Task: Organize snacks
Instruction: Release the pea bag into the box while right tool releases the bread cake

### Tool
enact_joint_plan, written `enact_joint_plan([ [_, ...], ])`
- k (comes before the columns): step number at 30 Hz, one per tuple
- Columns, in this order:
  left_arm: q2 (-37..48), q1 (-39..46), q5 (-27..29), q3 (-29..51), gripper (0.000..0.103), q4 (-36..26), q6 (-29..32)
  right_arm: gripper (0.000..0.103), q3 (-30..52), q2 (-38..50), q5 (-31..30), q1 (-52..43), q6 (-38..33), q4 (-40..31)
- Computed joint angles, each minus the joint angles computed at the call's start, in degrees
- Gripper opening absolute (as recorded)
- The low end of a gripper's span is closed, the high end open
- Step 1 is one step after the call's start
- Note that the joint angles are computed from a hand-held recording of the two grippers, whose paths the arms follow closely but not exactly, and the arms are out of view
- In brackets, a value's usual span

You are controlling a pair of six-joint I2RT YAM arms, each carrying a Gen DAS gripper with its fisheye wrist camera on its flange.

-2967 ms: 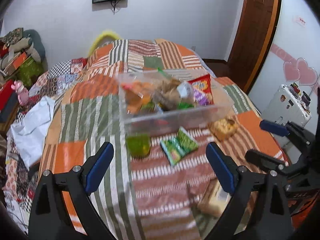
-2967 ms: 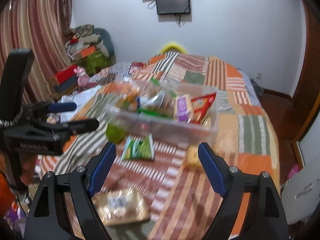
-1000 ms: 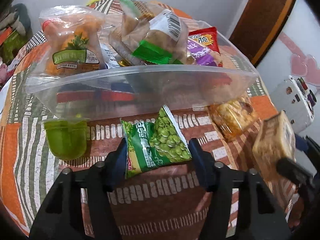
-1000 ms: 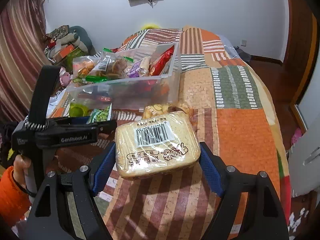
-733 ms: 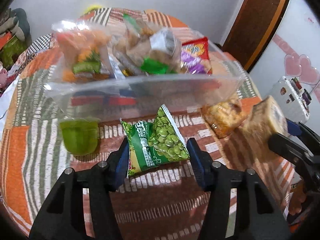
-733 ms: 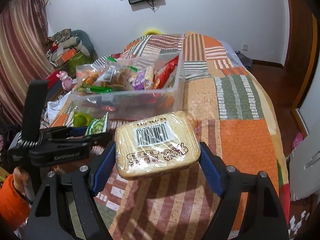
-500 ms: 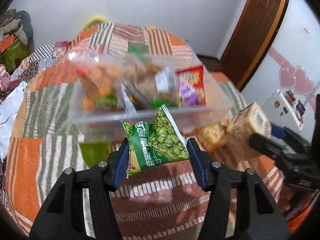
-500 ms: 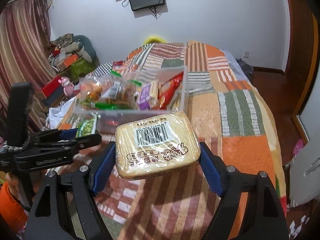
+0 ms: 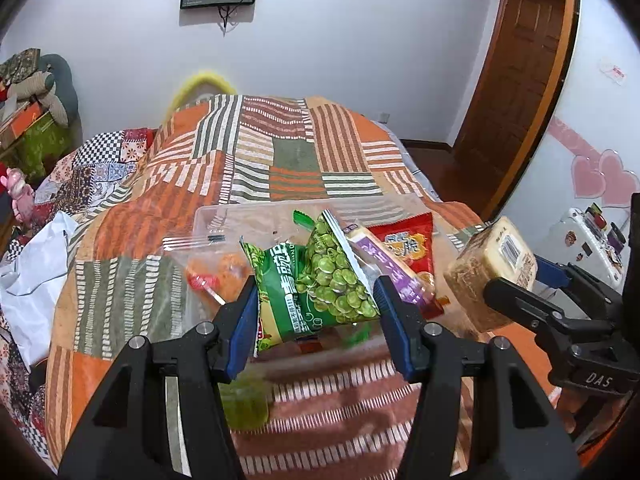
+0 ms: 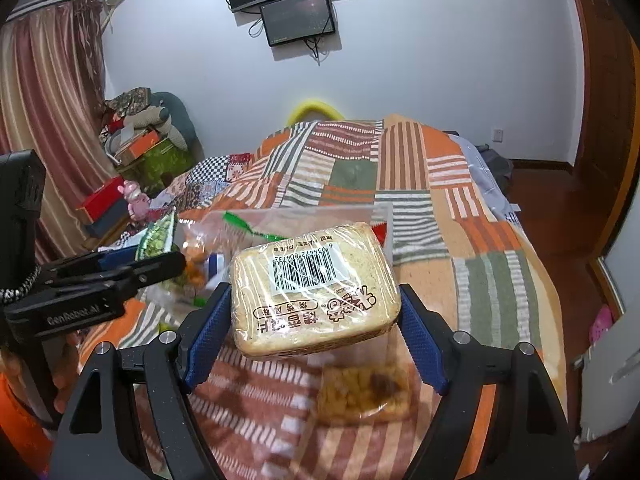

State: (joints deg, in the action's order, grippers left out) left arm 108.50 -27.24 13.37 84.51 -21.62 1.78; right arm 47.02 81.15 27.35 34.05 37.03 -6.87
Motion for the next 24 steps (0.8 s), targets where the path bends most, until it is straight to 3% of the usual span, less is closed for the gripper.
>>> enact_joint_plan([
  [8,6.48,-3.46,-5.49,4.93,0.056,1.07,1.36,0.078,4.81,7.43,-4.21,-4.47,-0.66,0.76],
  [20,13.57,-2.32,-3.37,14.4,0.057,-2.57,-0.55,0.078,9.34,12.02,-7.97,-8.29,-2.15,-1.29],
  [24,13.38,-2.12,-4.47,13.68,0.064,-2.23,-0.18,0.08,10.69,13.19,-7.66,-8.15,-3.29,-2.65],
])
